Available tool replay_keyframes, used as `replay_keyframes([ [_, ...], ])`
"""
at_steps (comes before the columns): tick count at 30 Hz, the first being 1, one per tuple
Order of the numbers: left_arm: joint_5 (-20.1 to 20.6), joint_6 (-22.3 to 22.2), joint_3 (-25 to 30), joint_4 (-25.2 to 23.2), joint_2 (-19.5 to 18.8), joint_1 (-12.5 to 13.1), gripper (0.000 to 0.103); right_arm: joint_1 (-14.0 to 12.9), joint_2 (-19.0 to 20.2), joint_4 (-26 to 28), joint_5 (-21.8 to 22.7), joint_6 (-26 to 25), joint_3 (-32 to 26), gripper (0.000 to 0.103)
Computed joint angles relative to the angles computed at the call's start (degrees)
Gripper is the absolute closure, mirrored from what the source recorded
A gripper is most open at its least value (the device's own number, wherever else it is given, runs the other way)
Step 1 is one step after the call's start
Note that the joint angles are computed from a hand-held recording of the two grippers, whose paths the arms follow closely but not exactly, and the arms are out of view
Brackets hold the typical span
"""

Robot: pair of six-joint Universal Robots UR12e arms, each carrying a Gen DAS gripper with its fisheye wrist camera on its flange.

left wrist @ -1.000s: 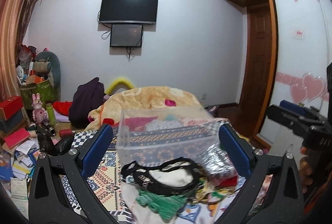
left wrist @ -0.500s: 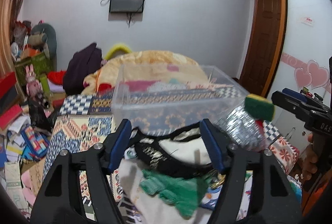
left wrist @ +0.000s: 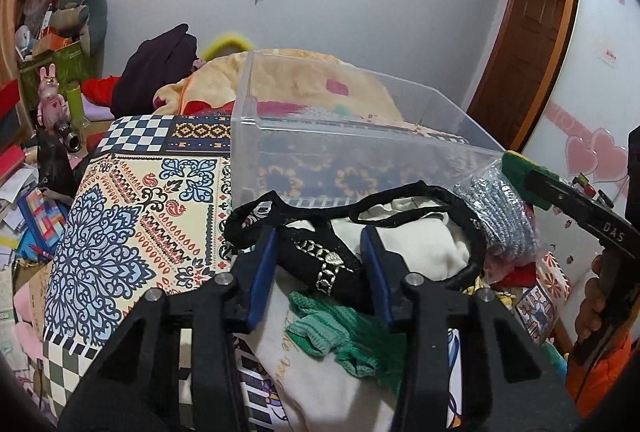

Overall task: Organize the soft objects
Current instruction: 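Grasp the yellow-green sponge with the right tool while the left tool grasps the black-strapped white item, then carry both items over the clear box and open both tools to drop them in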

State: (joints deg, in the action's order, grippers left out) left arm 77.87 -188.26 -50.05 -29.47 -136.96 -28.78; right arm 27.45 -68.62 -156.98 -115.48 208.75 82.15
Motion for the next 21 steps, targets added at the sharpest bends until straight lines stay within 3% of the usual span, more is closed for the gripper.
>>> replay_keyframes([
  [2, -0.41, -0.08, -0.19, 0.32, 0.07, 0.0, 0.07, -0.05, 0.06, -0.01, 0.45, -0.19, -0.08, 0.075],
  [8, 1.64, 1.86, -2.03, 5.03, 0.98, -0.83, 0.085, 0.13, 0.09, -1.68, -0.57, -0.78, -0.1, 0.076],
  [21, 2.32, 2.23, -2.42, 9.47, 2.8, -1.4, 0.089, 0.81, -0.57, -5.94, -2.65, -2.62, 0.04, 0.077],
])
